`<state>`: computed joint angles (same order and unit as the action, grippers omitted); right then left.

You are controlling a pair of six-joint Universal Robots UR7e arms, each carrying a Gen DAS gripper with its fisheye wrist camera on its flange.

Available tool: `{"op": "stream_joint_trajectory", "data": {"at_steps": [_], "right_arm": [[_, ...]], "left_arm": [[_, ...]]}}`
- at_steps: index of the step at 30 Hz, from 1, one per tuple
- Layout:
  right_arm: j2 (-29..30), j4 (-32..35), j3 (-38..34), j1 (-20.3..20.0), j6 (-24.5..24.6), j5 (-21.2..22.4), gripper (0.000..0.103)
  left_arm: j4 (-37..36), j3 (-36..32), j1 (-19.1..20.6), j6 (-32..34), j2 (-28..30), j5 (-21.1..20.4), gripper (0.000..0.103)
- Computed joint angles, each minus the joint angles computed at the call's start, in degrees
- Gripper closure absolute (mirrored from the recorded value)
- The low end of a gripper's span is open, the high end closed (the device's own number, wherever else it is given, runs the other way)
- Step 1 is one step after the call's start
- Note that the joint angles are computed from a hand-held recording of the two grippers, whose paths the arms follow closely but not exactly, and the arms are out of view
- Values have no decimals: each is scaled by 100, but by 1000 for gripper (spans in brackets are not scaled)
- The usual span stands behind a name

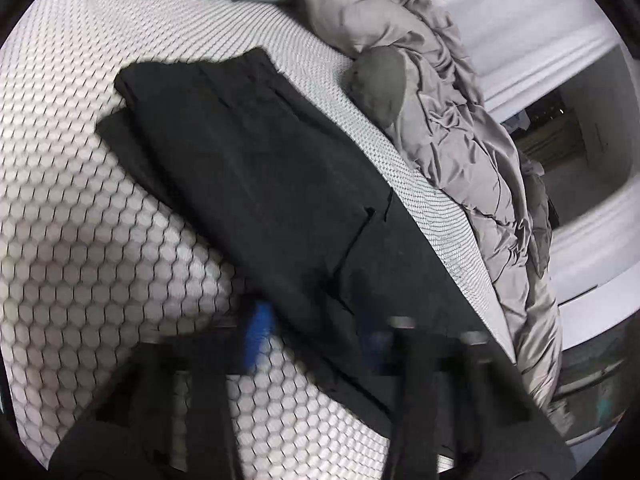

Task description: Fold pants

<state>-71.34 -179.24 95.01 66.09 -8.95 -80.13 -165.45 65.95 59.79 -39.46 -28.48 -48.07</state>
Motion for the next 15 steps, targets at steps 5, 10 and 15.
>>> {"op": "stream_joint_trajectory", "data": {"at_steps": [5, 10, 15], "right_arm": [[58, 421, -255, -277, 761, 101, 11], [342, 393, -619, -267, 1137, 119, 11], [867, 479, -1233, -288, 1682, 296, 48]], "left_arm": [[-825, 176, 62, 680, -236, -225, 101], [-438, 55, 207, 334, -238, -47, 101], [-244, 8, 301, 212, -209, -24, 101]]}}
